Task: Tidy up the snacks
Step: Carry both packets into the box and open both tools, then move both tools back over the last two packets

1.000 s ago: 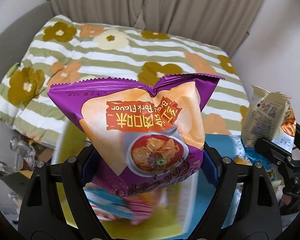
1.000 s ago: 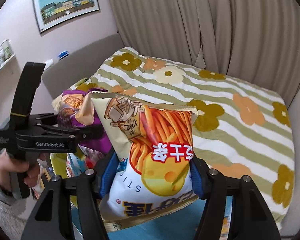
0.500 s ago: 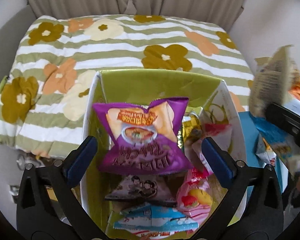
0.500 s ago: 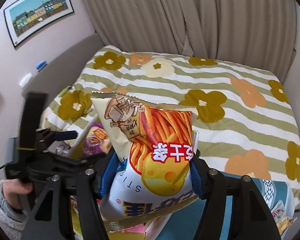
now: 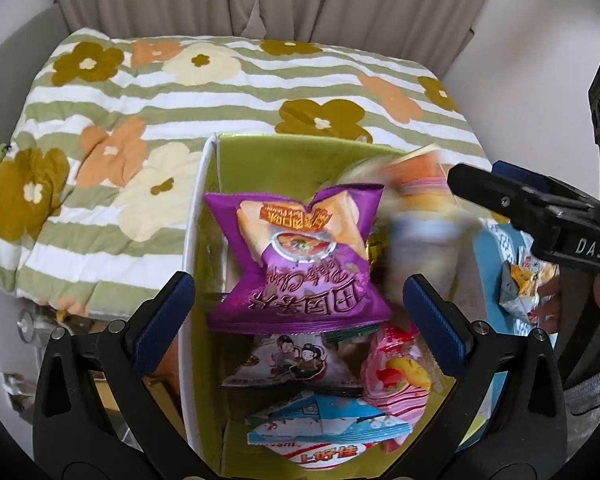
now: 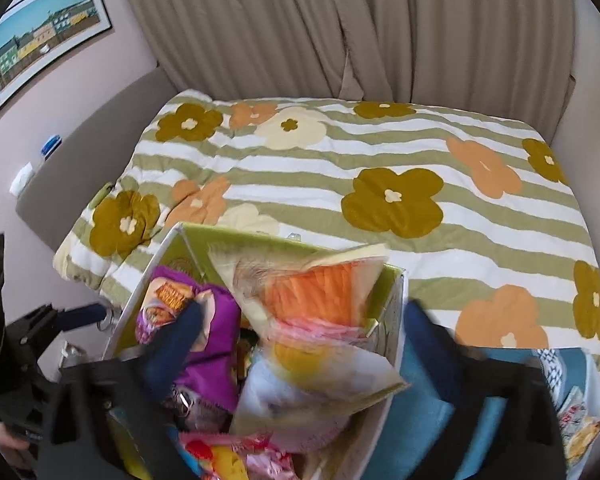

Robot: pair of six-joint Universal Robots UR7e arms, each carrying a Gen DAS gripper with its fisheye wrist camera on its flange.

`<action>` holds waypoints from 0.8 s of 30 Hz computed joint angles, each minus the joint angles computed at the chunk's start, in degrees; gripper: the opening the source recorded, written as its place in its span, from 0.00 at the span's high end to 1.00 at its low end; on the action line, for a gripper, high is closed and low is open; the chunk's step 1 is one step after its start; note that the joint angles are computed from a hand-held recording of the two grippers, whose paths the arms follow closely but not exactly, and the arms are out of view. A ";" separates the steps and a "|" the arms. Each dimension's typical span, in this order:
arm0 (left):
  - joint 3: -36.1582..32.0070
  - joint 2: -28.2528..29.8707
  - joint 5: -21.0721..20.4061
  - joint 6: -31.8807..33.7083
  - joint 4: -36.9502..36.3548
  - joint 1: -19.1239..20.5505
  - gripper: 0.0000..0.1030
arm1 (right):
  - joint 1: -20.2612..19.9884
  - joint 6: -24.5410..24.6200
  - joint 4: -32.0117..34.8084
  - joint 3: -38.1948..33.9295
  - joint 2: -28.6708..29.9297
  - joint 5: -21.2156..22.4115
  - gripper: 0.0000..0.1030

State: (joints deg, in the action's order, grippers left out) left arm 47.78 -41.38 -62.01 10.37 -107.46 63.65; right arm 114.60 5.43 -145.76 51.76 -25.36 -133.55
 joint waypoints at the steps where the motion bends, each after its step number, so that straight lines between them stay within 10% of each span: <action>1: 0.38 -0.14 0.12 0.09 -0.06 0.05 0.00 | 0.04 0.29 -0.43 0.32 0.01 -0.12 0.00; 24: 26.19 -15.73 6.94 -6.40 -15.18 -8.17 0.00 | 6.75 -3.51 -13.64 19.72 -11.36 -4.37 0.00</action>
State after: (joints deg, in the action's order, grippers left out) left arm 73.97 -57.12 -55.07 3.98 -122.64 55.48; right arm 121.35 1.92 -159.40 71.48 -36.72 -137.92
